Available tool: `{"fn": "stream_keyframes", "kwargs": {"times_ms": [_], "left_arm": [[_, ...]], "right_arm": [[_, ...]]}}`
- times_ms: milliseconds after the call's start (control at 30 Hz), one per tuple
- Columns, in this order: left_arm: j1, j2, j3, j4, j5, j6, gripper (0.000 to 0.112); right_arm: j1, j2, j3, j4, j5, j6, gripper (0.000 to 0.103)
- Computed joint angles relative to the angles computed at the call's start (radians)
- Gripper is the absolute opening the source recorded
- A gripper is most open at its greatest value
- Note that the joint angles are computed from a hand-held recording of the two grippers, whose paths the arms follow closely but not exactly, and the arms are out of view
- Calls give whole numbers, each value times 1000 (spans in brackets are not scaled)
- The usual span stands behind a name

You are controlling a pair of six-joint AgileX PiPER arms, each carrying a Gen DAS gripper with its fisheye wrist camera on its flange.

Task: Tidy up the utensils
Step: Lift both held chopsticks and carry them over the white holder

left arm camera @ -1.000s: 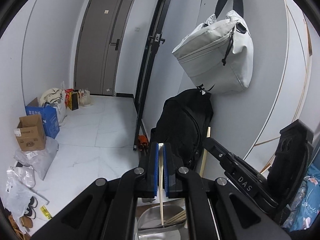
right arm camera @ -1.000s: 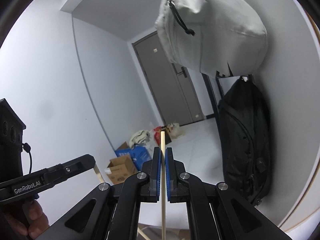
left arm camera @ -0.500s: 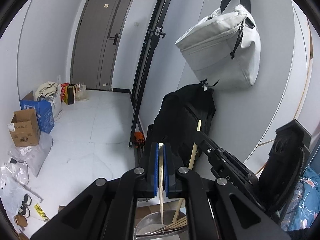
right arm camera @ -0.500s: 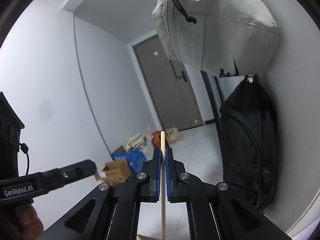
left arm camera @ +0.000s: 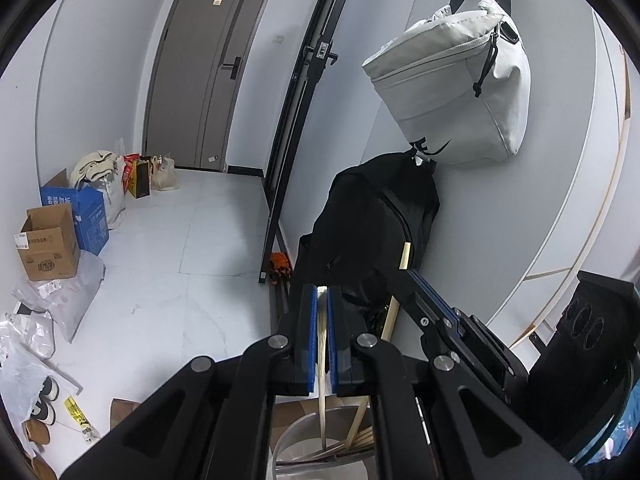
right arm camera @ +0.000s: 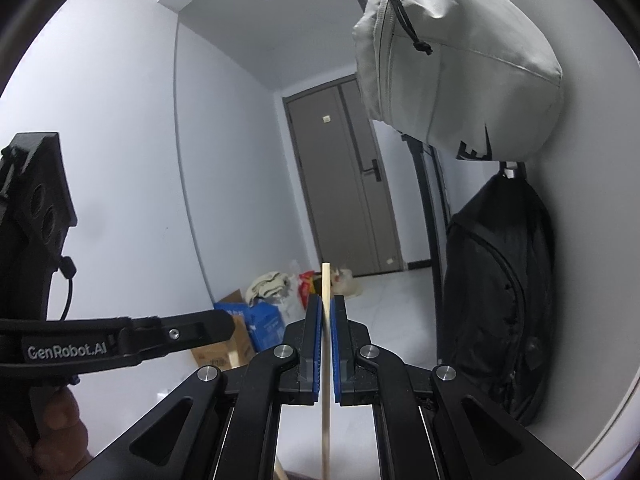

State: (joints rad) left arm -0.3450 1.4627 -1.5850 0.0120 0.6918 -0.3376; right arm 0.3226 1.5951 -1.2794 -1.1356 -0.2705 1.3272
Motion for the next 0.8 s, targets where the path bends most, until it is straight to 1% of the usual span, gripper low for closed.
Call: {"fn": "stream_keyframes", "kwargs": {"times_ms": [67, 233, 300, 367, 567, 700, 733, 800], "left_arm": [[0, 0, 5, -9, -1, 8, 1], [-1, 0, 16, -27, -5, 27, 1], [7, -7, 35, -75, -24, 67, 1], [5, -7, 39, -80, -20, 75, 1], [40, 13, 35, -202, 20, 160, 1], [70, 19, 42, -313, 50, 240, 1], [76, 23, 42, -341, 59, 258, 1], [97, 32, 39, -419, 84, 309, 1]], "right_arm": [[-5, 4, -3, -25, -4, 24, 3], [-22, -3, 5, -145, -20, 141, 4], [-26, -12, 19, -181, -24, 173, 4], [-32, -22, 34, -216, -29, 206, 4], [-59, -52, 76, -349, -64, 337, 4], [-88, -63, 85, -462, -109, 454, 5], [-94, -65, 88, -467, -116, 460, 5], [-117, -66, 87, -510, -163, 513, 5]]}}
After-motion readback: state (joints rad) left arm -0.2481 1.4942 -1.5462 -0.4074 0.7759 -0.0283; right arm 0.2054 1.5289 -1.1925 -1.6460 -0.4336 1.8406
